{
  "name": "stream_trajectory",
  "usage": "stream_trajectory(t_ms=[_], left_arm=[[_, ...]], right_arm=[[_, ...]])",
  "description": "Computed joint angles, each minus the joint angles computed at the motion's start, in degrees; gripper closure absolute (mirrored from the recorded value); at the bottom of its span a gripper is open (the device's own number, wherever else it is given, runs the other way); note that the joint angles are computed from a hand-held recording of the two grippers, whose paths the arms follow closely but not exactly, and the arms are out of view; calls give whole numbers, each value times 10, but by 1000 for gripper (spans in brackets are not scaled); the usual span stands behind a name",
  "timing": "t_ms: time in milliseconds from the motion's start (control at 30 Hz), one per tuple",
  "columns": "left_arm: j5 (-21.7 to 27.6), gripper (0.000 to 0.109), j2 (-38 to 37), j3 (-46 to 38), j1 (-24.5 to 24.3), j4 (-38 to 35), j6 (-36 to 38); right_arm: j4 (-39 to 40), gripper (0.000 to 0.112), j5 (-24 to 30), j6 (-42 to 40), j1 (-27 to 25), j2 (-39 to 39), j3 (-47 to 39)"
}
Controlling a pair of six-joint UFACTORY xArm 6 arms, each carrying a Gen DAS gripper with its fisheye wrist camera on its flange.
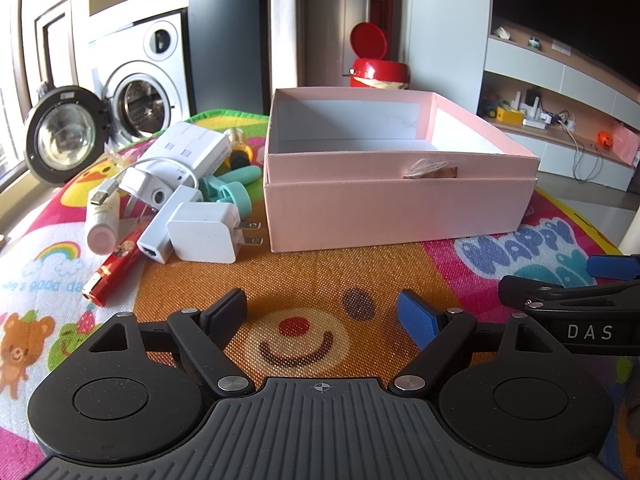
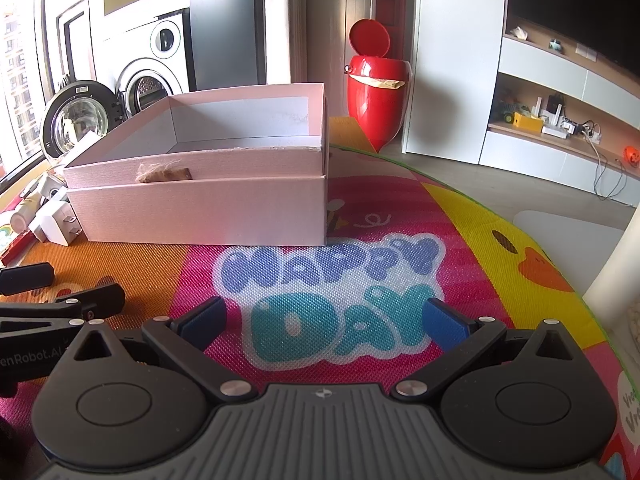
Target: Organize rigid objects
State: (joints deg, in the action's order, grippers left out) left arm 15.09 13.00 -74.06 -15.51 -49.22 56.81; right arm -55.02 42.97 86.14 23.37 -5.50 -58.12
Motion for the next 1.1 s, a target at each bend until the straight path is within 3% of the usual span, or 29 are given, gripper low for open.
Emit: stream_trajectory(t_ms=[500,667,767,867,967,1033,1100], left_arm=[[1,21,-1,1,-1,0,-2],[19,22,-2,-5,5,-24,15],[76,25,-4,-20,29,-82,80],[107,26,-11,-29,64,-189,194],[103,26,5,-60,101,-253,279],[89,26,40,-104,116,-192,235],[114,27,78,-155,133,-82,127]], right_arm=[[9,9,7,-6,4,4,-8],[81,9,-20,-90,-19,0,-11],[106,9,-21,-126,-23,1,-16],[110,9,-26,-136,-25,0,-14],[107,9,-30,-131,-25,-3,-10],[106,9,-31,-131,-25,-4,-9],[104,9,-30,-131,-25,-2,-11]])
